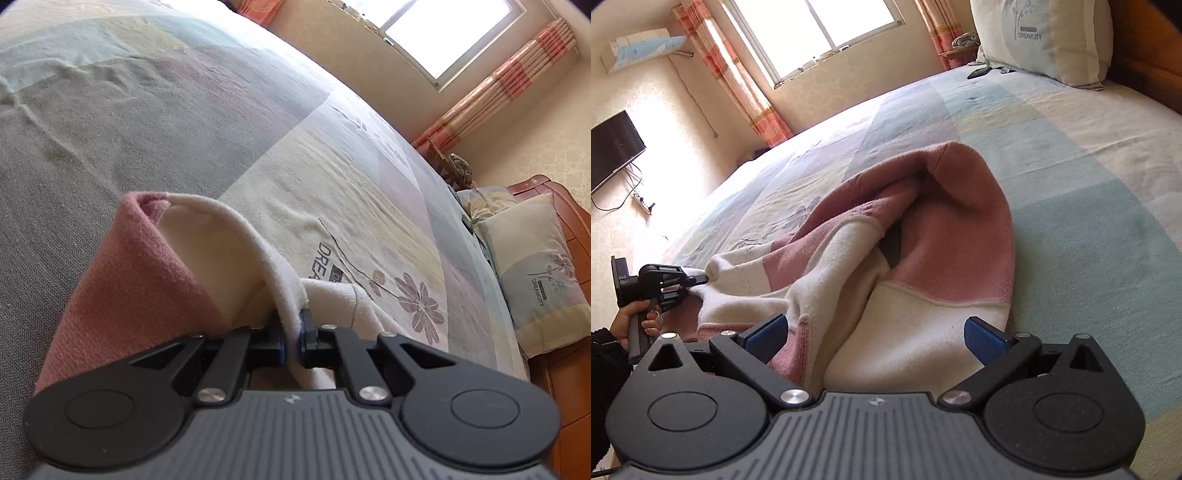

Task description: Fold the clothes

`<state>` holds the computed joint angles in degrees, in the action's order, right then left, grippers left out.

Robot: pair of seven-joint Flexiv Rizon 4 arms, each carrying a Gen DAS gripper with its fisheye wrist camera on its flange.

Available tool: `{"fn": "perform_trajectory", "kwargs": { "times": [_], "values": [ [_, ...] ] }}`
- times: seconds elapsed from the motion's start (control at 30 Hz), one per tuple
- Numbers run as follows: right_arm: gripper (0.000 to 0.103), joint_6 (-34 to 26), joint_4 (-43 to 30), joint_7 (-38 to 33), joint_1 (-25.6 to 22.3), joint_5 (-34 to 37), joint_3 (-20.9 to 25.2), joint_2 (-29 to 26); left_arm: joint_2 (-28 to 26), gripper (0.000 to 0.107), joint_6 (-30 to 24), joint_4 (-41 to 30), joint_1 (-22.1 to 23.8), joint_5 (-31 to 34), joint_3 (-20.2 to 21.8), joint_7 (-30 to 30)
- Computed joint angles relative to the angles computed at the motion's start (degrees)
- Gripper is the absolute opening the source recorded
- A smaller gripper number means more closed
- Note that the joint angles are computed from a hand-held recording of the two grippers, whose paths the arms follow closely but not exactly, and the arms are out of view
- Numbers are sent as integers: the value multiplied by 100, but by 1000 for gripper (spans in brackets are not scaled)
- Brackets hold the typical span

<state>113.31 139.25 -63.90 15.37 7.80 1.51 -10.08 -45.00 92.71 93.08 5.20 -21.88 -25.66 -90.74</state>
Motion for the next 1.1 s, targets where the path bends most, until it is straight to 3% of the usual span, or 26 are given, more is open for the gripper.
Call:
{"fn": "perform_trajectory", "kwargs": {
  "times": [0.07,0.1,0.17,0.2,0.3,0.4,0.47,0.5,0.57,0.67,0.83,0.97,1.1],
  "values": [
    [103,-265,-151,-366,499,316,-607,0,-64,6,15,-31,20,10,-114,24],
    [103,-329,-230,-547,834,481,-996,-47,-114,6,88,17,182,18,-385,38],
    [103,-505,-391,-743,1332,621,-1698,-186,-235,9,360,398,852,102,-1306,144],
    [103,-590,-444,-732,1383,625,-1840,-236,-333,17,474,577,1183,221,-1736,130],
    [103,-653,-638,-401,817,337,-1508,-447,-582,31,817,1226,2030,672,-2745,-38],
    [103,-376,-703,-92,-20,36,-682,-644,-885,35,1129,1635,2485,1087,-3329,-300],
    [103,-276,-688,74,-280,-106,-371,-735,-1160,37,1182,1705,2608,1285,-3563,-479],
    [103,-236,-672,152,-366,-166,-257,-770,-1270,37,1122,1655,2606,1398,-3597,-568],
    [103,-193,-617,283,-423,-241,-129,-806,-1128,37,980,1420,2270,1349,-3219,-664],
    [103,-106,-528,371,-150,-101,-290,-806,-1058,36,1014,997,1808,1517,-2682,-732],
    [103,35,-378,513,-144,-24,-265,-728,-1113,36,1123,809,1696,1806,-2483,-1089],
    [103,22,-352,562,-226,-93,-228,-788,-1176,19,1174,484,1430,1770,-2122,-1453],
    [103,119,-357,507,-33,46,-370,-842,-929,11,1054,479,1286,1832,-1802,-1595]
  ]
}}
